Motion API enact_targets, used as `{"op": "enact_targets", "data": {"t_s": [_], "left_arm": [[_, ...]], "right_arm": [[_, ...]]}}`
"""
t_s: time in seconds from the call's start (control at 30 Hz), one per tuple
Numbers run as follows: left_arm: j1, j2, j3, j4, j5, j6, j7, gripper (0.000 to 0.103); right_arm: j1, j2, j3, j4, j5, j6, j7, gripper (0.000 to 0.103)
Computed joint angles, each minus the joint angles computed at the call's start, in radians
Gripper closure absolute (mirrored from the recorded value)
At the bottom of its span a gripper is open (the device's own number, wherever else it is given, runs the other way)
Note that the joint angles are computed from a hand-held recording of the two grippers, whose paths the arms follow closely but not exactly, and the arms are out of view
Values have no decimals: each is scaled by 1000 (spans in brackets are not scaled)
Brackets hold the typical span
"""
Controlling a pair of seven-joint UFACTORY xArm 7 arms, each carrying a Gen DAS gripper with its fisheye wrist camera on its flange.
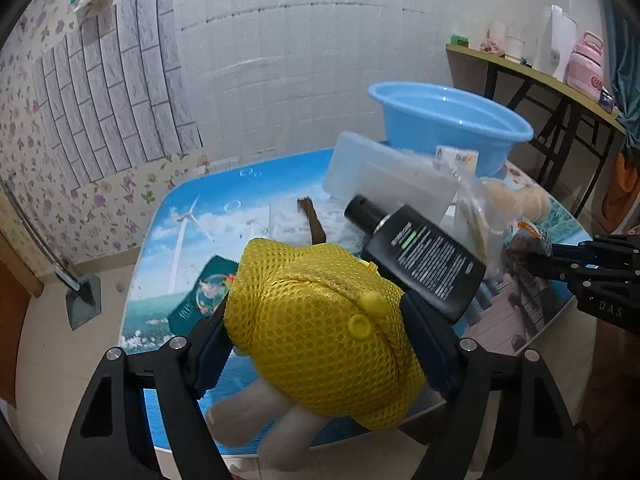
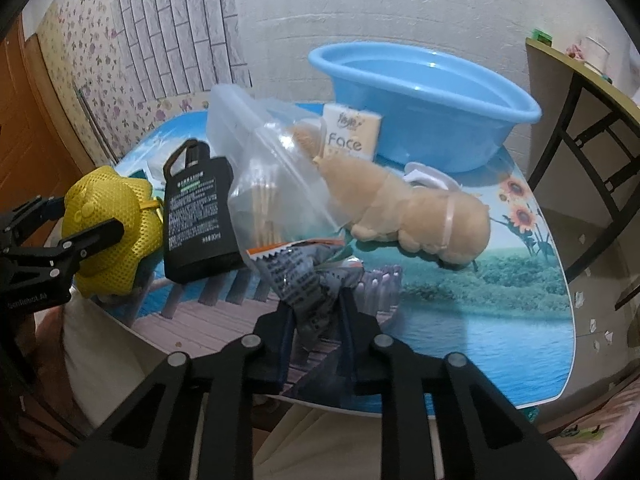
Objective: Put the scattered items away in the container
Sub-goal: 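Carry yellow mesh plush with left tool while right tool carries grey packet toward basin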
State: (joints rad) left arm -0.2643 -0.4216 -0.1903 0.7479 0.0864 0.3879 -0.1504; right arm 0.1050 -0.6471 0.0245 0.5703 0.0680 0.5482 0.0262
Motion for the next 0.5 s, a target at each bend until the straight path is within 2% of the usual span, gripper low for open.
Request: {"op": "enact_targets", "data": {"t_s": [0.3, 0.5], "left_arm": [[0, 6, 2, 80, -7, 8, 2, 24], [8, 53, -22, 162, 23, 13, -16, 24]], "right_arm": [[-8, -41, -18, 17, -1, -27, -7, 86], [-10, -27, -42, 53, 14, -43, -30, 86]]}}
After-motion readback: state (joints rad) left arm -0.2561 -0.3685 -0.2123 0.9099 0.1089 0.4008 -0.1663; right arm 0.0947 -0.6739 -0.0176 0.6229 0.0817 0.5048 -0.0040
